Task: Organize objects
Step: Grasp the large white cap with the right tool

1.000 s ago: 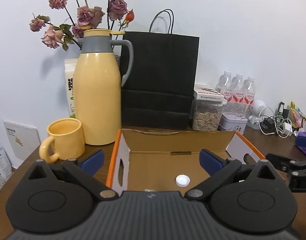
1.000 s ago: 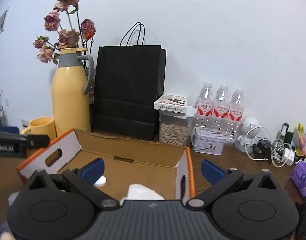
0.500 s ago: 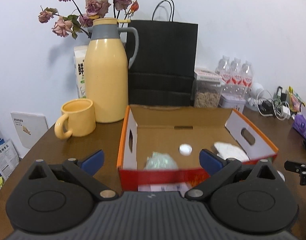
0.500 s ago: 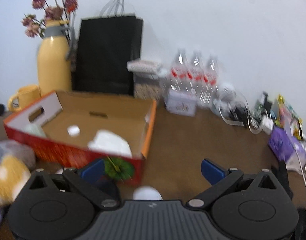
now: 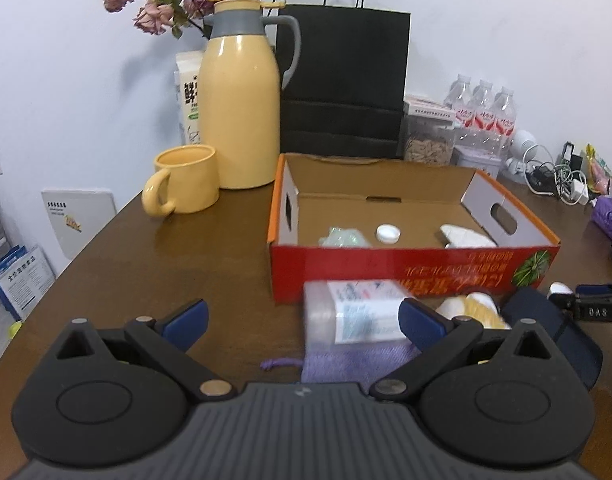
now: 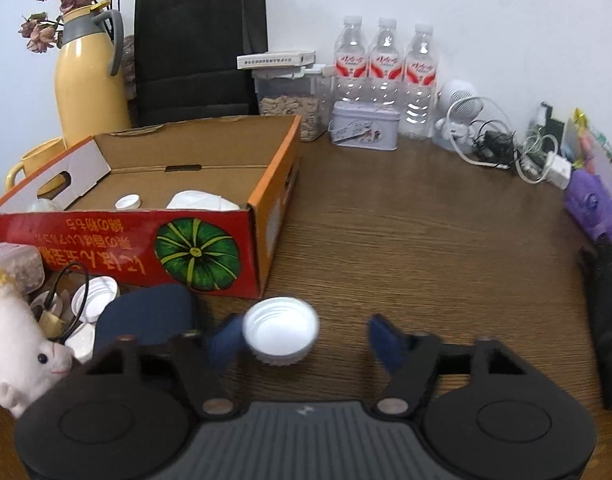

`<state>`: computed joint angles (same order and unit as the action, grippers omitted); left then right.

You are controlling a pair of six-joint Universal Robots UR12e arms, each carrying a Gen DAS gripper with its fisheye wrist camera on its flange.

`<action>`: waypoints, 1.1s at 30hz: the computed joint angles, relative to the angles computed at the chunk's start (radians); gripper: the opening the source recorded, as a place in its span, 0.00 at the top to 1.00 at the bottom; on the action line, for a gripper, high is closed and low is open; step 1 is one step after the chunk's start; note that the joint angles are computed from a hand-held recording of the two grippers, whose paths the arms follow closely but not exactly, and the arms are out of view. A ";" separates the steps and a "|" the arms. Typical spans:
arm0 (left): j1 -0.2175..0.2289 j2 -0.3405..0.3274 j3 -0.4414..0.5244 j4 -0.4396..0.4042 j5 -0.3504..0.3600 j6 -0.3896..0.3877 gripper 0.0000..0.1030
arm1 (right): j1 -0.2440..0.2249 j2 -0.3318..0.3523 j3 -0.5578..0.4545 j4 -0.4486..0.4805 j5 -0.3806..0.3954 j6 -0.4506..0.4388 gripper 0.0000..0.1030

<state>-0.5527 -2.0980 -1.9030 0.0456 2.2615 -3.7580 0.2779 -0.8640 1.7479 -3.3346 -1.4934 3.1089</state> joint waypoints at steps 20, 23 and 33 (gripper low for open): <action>-0.028 0.013 -0.052 0.053 -0.006 -0.016 0.00 | 0.019 -0.014 0.107 -0.318 -0.028 -0.014 0.62; -0.035 0.011 -0.065 0.094 -0.018 0.001 0.00 | 0.027 -0.027 0.141 -0.365 -0.016 -0.031 0.62; -0.052 -0.031 -0.067 0.207 -0.094 0.098 0.00 | 0.064 -0.052 0.203 -0.375 0.047 -0.063 0.62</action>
<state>-0.6052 -2.1293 -1.9703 0.2522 2.1677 -3.6597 0.3415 -0.9162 1.9506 -3.7092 -1.4466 3.0458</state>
